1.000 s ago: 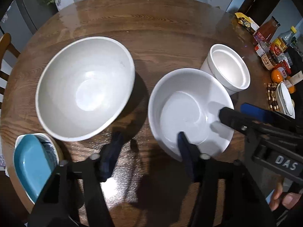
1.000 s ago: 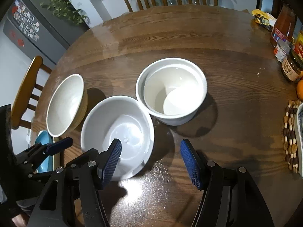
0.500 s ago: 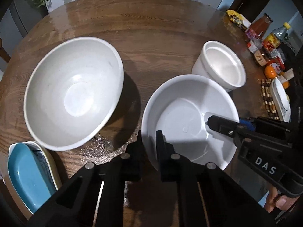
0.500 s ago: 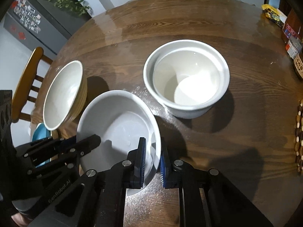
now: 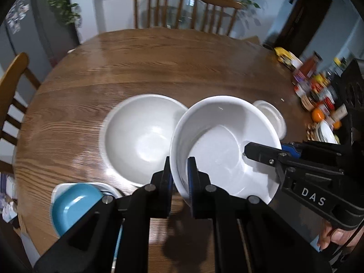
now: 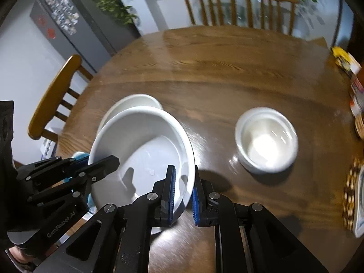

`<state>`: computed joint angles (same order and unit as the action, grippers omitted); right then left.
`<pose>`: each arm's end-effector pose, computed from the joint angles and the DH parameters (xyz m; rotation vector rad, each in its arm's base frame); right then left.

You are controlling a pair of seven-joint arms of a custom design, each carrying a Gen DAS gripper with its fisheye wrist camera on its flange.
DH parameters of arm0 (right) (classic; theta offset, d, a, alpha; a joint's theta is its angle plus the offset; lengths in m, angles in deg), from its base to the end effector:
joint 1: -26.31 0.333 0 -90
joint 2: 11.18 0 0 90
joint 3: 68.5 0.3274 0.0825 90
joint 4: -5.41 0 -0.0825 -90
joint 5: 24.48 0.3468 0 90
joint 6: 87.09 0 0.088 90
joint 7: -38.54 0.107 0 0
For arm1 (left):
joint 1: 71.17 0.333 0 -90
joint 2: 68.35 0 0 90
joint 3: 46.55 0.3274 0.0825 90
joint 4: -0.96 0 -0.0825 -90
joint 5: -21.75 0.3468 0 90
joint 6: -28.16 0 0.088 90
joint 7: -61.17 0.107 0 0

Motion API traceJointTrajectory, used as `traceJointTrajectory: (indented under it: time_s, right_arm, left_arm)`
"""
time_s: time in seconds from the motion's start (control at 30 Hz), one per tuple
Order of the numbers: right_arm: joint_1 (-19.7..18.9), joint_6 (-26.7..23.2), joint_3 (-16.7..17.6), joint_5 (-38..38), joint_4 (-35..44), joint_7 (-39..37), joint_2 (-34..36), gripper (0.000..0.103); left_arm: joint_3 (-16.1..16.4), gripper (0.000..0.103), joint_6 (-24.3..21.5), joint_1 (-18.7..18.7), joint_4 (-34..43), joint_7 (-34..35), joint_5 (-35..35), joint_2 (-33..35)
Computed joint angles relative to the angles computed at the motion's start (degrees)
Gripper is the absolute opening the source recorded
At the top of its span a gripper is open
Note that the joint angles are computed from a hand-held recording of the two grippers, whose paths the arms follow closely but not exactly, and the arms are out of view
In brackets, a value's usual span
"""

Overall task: Organize plates and bowls
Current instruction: 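Lift the medium white bowl and lower it into the large white bowl, then open both grippers and lift them off the nested bowls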

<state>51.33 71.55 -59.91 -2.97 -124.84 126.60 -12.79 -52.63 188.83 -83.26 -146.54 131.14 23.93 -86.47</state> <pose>0.4445 0.2771 0.4594 -2.0846 1.5253 -0.0784 0.4054 -0.1373 0.4670 -1.9611 1.9688 -0.6623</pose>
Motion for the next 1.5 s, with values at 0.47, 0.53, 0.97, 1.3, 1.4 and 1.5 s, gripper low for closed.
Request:
traceJointTrajectory:
  time_s: [0.47,0.53,0.97,1.3,1.4,1.5]
  right_arm:
    - [3.82,-6.41,-0.04,-6.18,16.78,3.15,14.02,0.016]
    - [4.55,-6.91,-0.65,-8.84,17.89,4.96,15.17,0.016]
    - [5.06,-6.60,-1.97,-15.00,18.82,10.82,16.75,0.016]
    - [5.45,-6.92,-2.13,-17.04,19.08,12.16,16.70,0.016]
    - [5.98,-6.73,-2.72,-18.99,18.73,13.60,16.22,0.017]
    - [6.14,-6.00,-3.03,-20.66,18.03,14.87,15.45,0.023]
  left_arm:
    - [0.25,0.009,-2.85,8.09,3.91,-5.14,6.46,6.64]
    - [0.21,0.010,-2.86,8.28,4.19,-5.20,6.40,7.77]
    - [-1.01,0.011,-3.00,9.49,6.84,-7.35,11.45,10.81]
    - [-1.28,0.013,-4.20,9.64,7.69,-8.78,13.51,11.08]
    - [-1.16,0.017,-4.17,9.46,7.72,-8.51,13.24,10.85]
    - [-1.46,0.032,-3.81,9.67,7.53,-9.36,14.42,10.23]
